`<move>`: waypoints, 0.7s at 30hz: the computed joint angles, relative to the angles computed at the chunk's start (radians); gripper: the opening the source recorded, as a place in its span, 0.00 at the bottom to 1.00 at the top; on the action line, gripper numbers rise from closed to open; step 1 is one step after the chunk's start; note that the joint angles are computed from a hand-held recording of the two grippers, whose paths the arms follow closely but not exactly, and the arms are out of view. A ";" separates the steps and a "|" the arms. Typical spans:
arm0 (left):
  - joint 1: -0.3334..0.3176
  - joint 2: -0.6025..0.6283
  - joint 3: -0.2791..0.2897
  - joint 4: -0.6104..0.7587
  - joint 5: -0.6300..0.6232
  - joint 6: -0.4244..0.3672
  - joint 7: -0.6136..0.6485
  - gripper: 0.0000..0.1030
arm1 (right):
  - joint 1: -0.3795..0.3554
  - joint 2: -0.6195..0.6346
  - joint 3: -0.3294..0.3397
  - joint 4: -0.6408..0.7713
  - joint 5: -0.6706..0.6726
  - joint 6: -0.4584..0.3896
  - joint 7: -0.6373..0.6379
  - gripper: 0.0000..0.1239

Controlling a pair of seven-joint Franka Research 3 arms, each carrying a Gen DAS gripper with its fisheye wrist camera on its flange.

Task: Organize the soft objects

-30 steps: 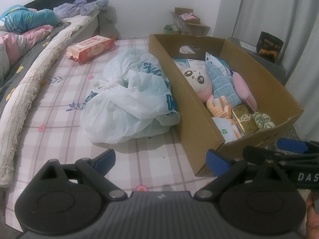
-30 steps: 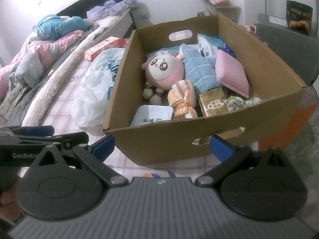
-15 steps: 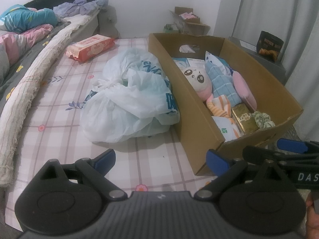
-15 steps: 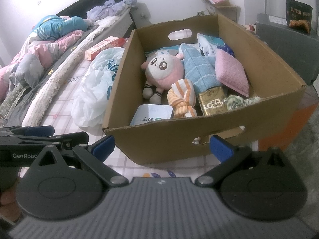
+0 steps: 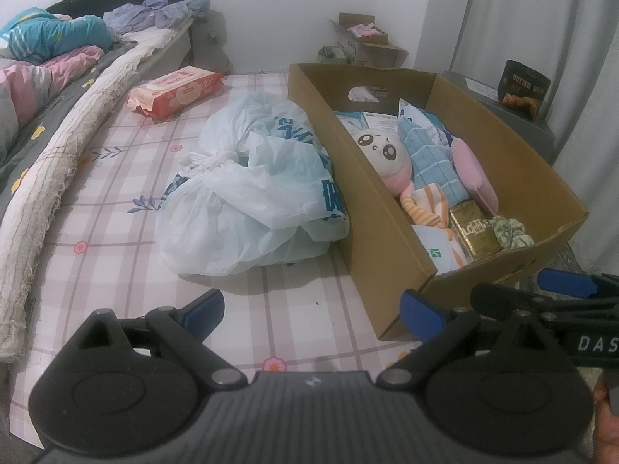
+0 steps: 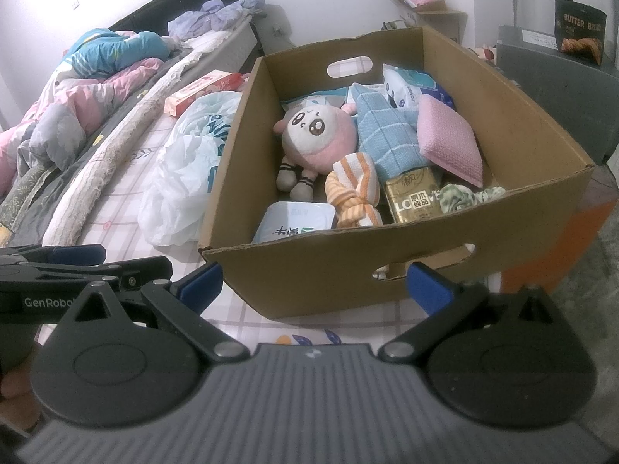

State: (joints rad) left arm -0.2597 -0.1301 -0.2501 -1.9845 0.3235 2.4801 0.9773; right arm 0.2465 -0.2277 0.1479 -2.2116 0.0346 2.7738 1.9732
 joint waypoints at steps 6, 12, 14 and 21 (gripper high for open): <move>0.000 -0.003 0.002 -0.005 -0.007 0.001 0.006 0.95 | 0.000 0.000 0.000 0.001 0.001 0.000 0.000 0.82; 0.000 -0.005 0.004 -0.007 -0.015 0.002 0.012 0.95 | -0.001 -0.001 0.000 -0.002 -0.001 0.000 0.004 0.82; 0.000 -0.004 0.004 -0.007 -0.020 0.002 0.016 0.95 | -0.002 -0.001 0.001 -0.003 -0.004 0.000 0.007 0.82; 0.002 -0.002 0.005 -0.003 -0.024 -0.004 0.013 0.96 | -0.004 -0.008 0.006 -0.013 -0.014 0.003 0.024 0.82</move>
